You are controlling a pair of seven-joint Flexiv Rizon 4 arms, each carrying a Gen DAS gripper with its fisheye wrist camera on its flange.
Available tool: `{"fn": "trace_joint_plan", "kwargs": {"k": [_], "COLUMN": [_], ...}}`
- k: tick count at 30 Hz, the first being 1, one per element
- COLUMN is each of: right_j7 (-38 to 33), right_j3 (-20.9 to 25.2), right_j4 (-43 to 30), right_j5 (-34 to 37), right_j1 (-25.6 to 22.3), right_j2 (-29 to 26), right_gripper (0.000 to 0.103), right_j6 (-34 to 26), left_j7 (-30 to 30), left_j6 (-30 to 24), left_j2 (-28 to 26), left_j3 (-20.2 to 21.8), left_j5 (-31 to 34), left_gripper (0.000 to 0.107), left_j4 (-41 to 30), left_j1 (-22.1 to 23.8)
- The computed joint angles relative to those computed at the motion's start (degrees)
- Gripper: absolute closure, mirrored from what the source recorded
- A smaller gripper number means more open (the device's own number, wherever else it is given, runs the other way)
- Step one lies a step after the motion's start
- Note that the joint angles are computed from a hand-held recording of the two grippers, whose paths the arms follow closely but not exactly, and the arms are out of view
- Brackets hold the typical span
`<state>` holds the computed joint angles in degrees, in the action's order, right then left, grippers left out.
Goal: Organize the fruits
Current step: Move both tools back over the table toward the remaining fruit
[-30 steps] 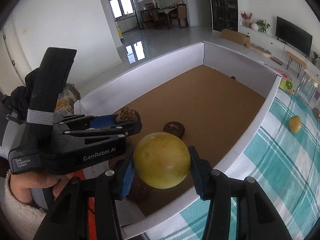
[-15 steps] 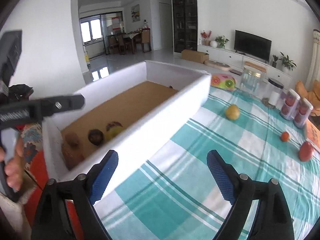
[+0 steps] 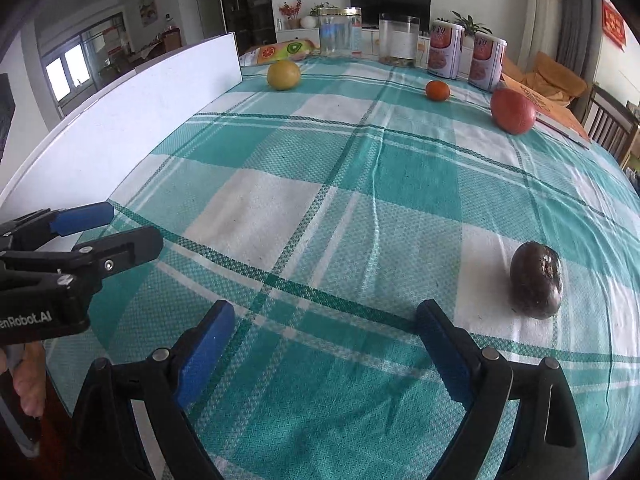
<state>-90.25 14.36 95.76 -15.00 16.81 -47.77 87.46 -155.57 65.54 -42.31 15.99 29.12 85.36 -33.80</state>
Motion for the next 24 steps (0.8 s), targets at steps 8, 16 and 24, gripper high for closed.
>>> {"fn": "trace_joint_plan", "kwargs": {"k": [8,16,24], "right_j7": [-0.8,-1.0,-1.2], "right_j3": [-0.4,-0.3,-0.2], "right_j4": [-0.4,-0.5,-0.5], "right_j5": [-0.3,0.0,0.2], "right_j1": [0.6,0.6,0.6], "right_j2": [-0.1,-0.1,-0.2], "right_gripper": [0.000,0.000,0.000], "right_j6": [-1.1,-1.2,-1.2], "left_j7": [-4.7,-1.1,-0.7], "left_j6": [-0.7,-4.0,-4.6], "left_j2": [-1.6,-2.0,-2.0], "left_j3": [2.0,0.1,-0.5], "left_j5": [-0.1,-0.4,-0.2], "left_gripper": [0.020,0.013,0.012], "left_j4": [-0.2,-1.9,-2.2], "left_j1": [0.7,1.7,2.1]}}
